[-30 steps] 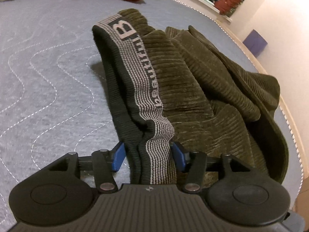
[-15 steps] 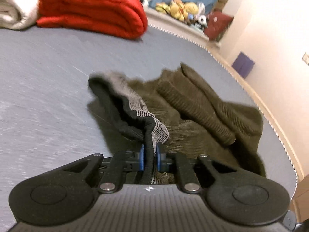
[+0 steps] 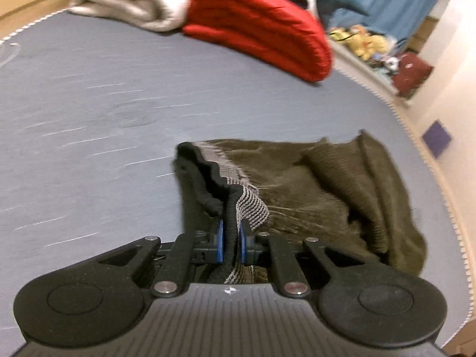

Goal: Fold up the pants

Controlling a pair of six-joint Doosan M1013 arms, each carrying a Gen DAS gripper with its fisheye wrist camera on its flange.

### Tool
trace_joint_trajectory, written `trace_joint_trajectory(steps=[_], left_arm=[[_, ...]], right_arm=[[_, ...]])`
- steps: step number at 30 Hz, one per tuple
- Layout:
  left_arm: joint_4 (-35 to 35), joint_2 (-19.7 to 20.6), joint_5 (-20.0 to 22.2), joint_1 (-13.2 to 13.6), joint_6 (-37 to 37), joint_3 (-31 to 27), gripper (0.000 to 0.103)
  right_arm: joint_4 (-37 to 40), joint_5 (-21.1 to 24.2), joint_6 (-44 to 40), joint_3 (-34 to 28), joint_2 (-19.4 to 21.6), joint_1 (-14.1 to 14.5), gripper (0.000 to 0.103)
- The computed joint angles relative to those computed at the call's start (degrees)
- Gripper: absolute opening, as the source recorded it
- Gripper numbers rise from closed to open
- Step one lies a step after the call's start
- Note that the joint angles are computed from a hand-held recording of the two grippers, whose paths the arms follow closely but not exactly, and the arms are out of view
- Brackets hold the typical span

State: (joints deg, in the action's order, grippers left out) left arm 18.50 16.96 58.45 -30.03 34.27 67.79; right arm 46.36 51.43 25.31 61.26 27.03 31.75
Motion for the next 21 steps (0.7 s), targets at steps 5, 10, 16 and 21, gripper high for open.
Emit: trace_joint_trajectory(steps=[5,10,16,21], left_arm=[[-5.30,-0.86,8.65,1.61,4.51,-0.34,0.006],[2.45,0.74,15.40,-0.47,6.78,-3.79,0.008],[2.86,0.58,8.84,-1.29,6.04,-4.37,0.024],[1.85,3.04,8.06,-2.53,10.15,-7.10,0.026]], right_arm=[[0.69,4.12,-0.04,-0.74,1.15,1.26,0.007],[-5.28,8.47,0.12,-0.94,1.39,1.20,0.008],[-4.92,8.53,0.96,-0.33,-0.60,0.11,0.028],[-4.52,6.15,7.84,-4.65,0.10,-4.60,0.042]])
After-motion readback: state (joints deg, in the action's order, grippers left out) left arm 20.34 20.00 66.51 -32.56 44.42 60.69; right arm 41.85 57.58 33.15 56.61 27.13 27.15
